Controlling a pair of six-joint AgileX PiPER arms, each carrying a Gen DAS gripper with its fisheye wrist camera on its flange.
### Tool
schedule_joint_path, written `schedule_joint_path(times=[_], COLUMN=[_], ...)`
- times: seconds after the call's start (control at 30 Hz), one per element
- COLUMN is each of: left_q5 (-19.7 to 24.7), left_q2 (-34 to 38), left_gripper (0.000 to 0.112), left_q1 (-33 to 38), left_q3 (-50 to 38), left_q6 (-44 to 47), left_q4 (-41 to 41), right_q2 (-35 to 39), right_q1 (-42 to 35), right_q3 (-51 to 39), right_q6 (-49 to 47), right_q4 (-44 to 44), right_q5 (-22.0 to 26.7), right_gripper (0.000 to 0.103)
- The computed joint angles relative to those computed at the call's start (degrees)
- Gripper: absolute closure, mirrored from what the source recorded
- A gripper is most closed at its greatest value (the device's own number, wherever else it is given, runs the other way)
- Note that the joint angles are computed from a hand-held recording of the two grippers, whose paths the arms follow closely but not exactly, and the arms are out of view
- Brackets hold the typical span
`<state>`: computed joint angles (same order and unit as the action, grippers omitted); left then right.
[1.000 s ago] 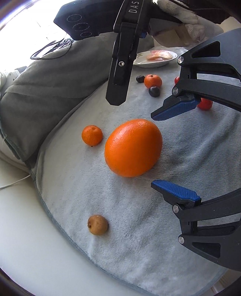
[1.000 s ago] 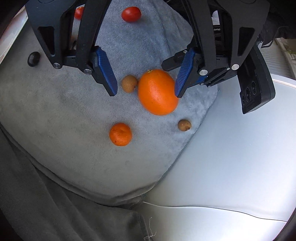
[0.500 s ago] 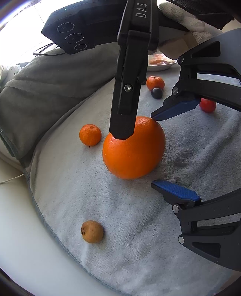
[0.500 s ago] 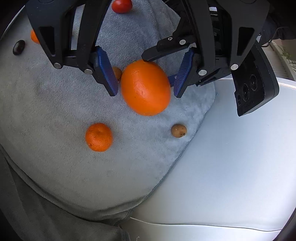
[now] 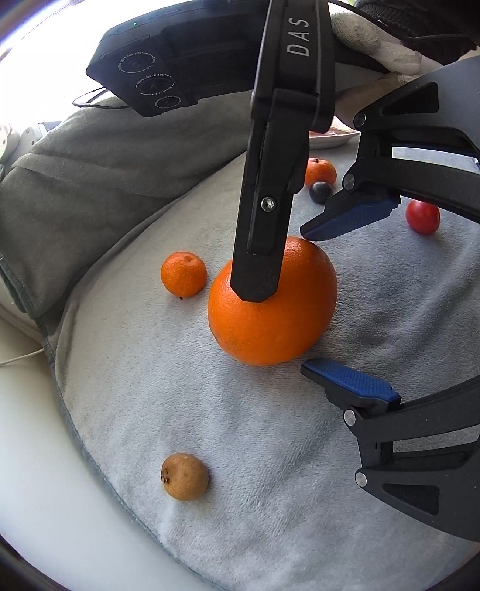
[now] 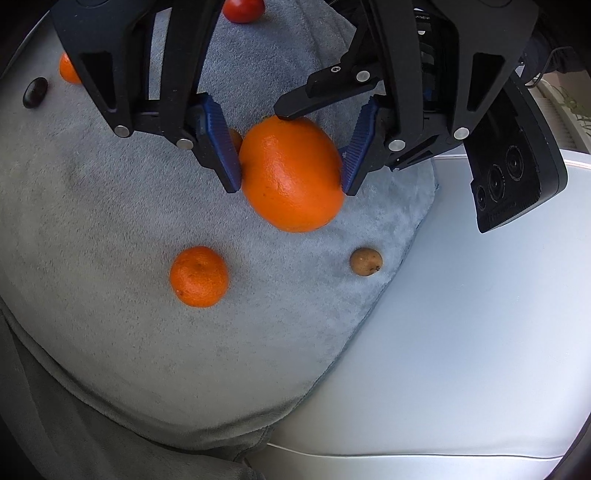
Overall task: Organize fruits
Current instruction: 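Close the right gripper on the large orange and lift it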
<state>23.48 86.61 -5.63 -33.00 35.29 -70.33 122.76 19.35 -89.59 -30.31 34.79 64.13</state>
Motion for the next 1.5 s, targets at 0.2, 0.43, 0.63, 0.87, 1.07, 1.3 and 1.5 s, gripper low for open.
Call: schedule_joint_path(times=[0.2, 0.43, 0.63, 0.87, 1.07, 1.3, 1.5], left_q5=[-3.0, -3.6, -4.5, -3.8, -1.5, -0.8, 0.7], left_q2=[-1.1, -3.1, -3.9, -4.4, -2.8, 0.5, 3.7], left_gripper=[0.049, 0.049, 0.049, 0.049, 0.049, 0.049, 0.049], left_q1=[-2.5, -3.8, -6.2, -10.3, -13.8, -18.8, -21.7], left_q3=[-0.1, 0.0, -1.7, -5.7, -11.3, -16.3, -20.8], left_q6=[-5.6, -11.7, -19.5, -30.6, -37.0, -39.7, -37.8], left_q4=[6.7, 13.2, 21.0, 31.1, 37.7, 40.2, 39.8], right_q2=[-0.7, -2.6, -4.9, -8.6, -11.7, -14.8, -16.9], right_q1=[-0.2, -0.7, -2.4, -5.4, -9.3, -15.3, -22.2], right_q3=[1.2, 3.2, 4.6, 6.2, 8.5, 11.1, 13.0], right_q6=[0.1, -0.4, -0.9, -1.6, -2.2, -3.4, -5.0], right_q4=[0.6, 1.4, 2.7, 2.8, 3.0, 3.0, 3.8], right_q5=[-0.8, -1.9, -1.7, -1.1, -0.7, 0.0, 1.1], right_gripper=[0.045, 0.045, 0.045, 0.045, 0.045, 0.045, 0.045])
